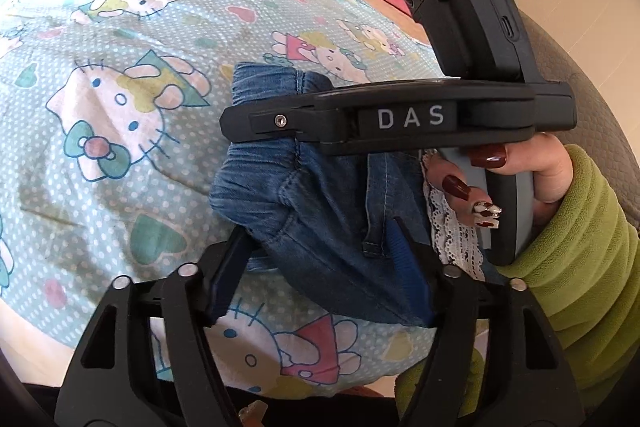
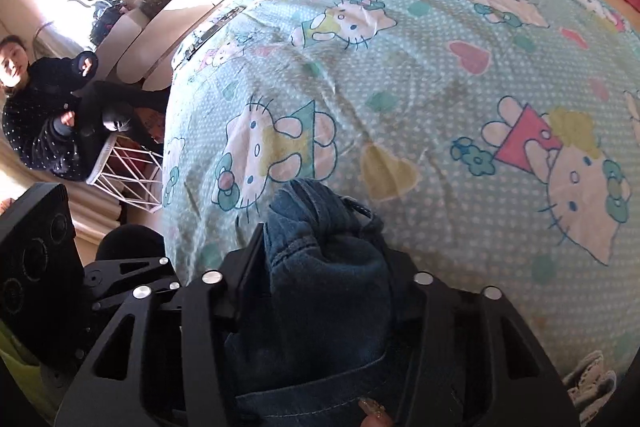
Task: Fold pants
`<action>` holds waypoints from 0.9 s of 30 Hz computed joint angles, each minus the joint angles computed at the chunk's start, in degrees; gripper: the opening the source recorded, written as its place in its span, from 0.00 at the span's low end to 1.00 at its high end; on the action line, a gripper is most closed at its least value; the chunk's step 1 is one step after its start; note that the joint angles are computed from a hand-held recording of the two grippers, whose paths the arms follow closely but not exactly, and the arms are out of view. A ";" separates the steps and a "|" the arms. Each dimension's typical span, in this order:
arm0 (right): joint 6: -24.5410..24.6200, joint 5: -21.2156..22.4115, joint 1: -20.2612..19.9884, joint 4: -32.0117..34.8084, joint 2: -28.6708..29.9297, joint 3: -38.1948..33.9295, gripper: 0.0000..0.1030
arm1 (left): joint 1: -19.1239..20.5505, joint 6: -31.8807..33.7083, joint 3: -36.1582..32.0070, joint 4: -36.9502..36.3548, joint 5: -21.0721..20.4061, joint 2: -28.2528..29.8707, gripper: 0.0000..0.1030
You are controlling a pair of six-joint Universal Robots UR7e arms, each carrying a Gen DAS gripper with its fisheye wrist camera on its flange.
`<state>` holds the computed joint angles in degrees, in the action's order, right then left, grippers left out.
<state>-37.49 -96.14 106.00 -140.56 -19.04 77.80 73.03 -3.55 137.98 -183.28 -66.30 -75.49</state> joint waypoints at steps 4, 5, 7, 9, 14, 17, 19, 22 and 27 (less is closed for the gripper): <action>-1.06 3.87 -0.98 -3.29 -4.24 4.38 0.33 | -1.39 1.38 0.18 -1.40 0.99 0.60 0.73; -1.23 4.67 -1.24 -4.12 -5.25 5.39 0.33 | -1.85 1.80 0.25 -1.58 1.10 0.66 0.74; -1.91 7.26 -2.30 -5.62 -8.47 8.15 0.33 | -2.63 1.91 0.01 -1.48 1.27 1.06 0.78; -2.59 8.69 -2.97 -6.83 -10.48 9.86 0.33 | -3.54 1.95 -0.36 -1.34 1.44 1.75 0.81; -5.09 12.02 -5.67 -9.78 -16.66 15.45 0.33 | -5.91 1.98 -1.69 -0.26 0.15 4.26 0.88; -5.50 13.40 -7.17 -11.20 -19.01 17.80 0.33 | -6.66 1.48 -3.14 1.55 -1.28 6.25 0.89; -5.90 14.30 -8.12 -12.07 -20.54 19.37 0.33 | -7.69 1.42 -3.34 0.32 -1.55 7.62 0.89; -6.12 15.49 -9.52 -13.24 -22.31 21.18 0.34 | -8.75 2.07 -3.46 -1.25 -3.31 8.74 0.89; -4.44 16.38 -11.84 -15.99 -25.71 25.00 0.57 | -10.84 3.71 -3.65 -1.60 -7.56 9.86 0.89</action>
